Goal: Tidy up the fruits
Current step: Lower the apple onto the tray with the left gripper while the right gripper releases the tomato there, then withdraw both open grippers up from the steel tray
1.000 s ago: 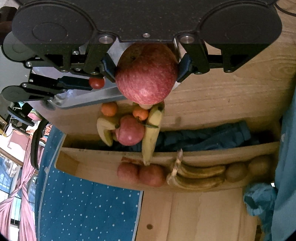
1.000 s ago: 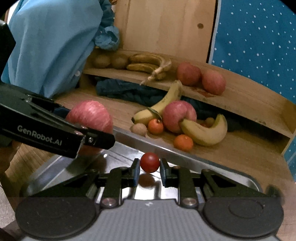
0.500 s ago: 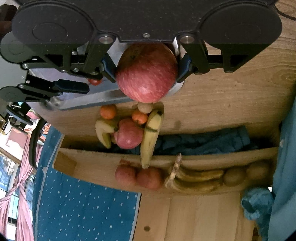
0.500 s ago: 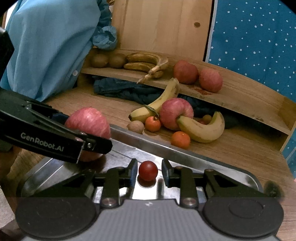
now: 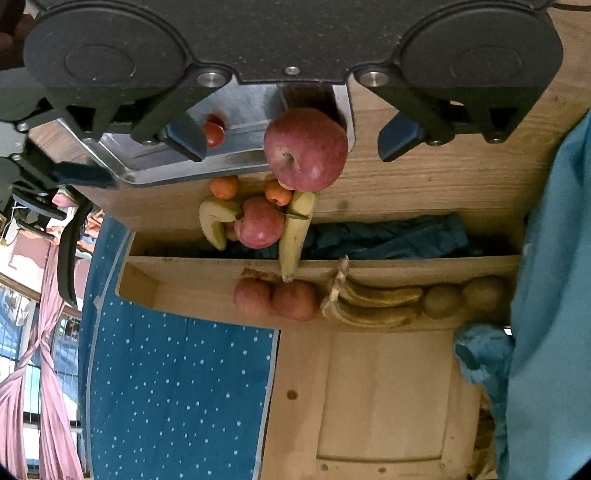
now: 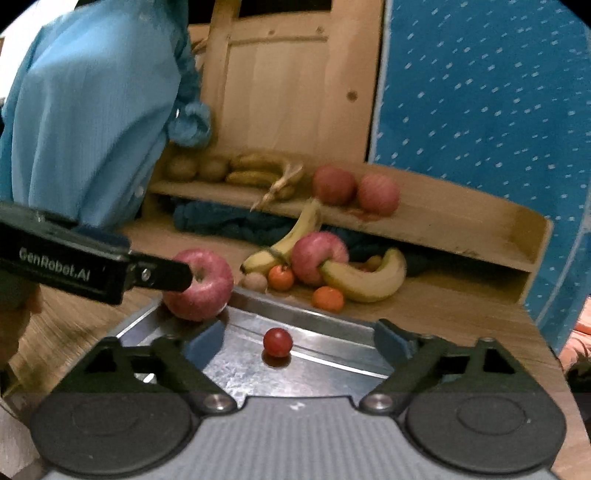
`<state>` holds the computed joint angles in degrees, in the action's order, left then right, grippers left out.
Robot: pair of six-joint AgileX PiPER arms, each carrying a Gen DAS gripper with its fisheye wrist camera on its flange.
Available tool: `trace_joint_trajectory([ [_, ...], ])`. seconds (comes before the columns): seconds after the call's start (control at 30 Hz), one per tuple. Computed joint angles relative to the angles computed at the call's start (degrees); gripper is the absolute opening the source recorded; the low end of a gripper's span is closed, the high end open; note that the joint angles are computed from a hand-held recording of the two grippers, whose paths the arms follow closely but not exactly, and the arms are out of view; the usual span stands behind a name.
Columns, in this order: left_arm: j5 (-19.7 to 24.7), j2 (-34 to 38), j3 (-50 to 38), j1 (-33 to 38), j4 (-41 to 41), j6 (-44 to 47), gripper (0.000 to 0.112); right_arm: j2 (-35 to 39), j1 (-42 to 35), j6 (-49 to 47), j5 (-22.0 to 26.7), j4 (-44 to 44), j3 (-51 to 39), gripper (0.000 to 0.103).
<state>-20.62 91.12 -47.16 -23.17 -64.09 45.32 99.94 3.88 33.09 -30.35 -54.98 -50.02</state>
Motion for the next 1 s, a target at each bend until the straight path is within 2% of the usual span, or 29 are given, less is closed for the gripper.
trace_joint_trajectory([
  [0.13, -4.53, -3.08, 4.42, -3.73, -1.34, -0.93, 0.102, -4.51, -2.12, -4.4, -3.77, 4.96, 6.53, 0.103],
  [0.37, -12.34, -6.81, 11.47, -11.65, -5.98, -0.76, 0.102, -10.28, -6.65, -7.16, -9.79, 7.92, 16.62, 0.103],
  [0.57, -19.91, -8.29, 17.88, -19.62, -8.56, -4.34, 0.102, -12.98, -9.43, -12.25, -14.67, 11.42, 25.09, 0.103],
  [0.73, -24.12, -8.13, 21.88, -25.21, -10.14, -8.02, 0.102, -13.73, -12.21, -15.27, -18.86, 12.34, 31.35, 0.103],
  [1.0, -26.47, -7.51, 24.46, -28.9, -11.26, -10.79, 0.102, -11.99, -14.72, -16.29, -21.59, 13.68, 35.15, 0.103],
])
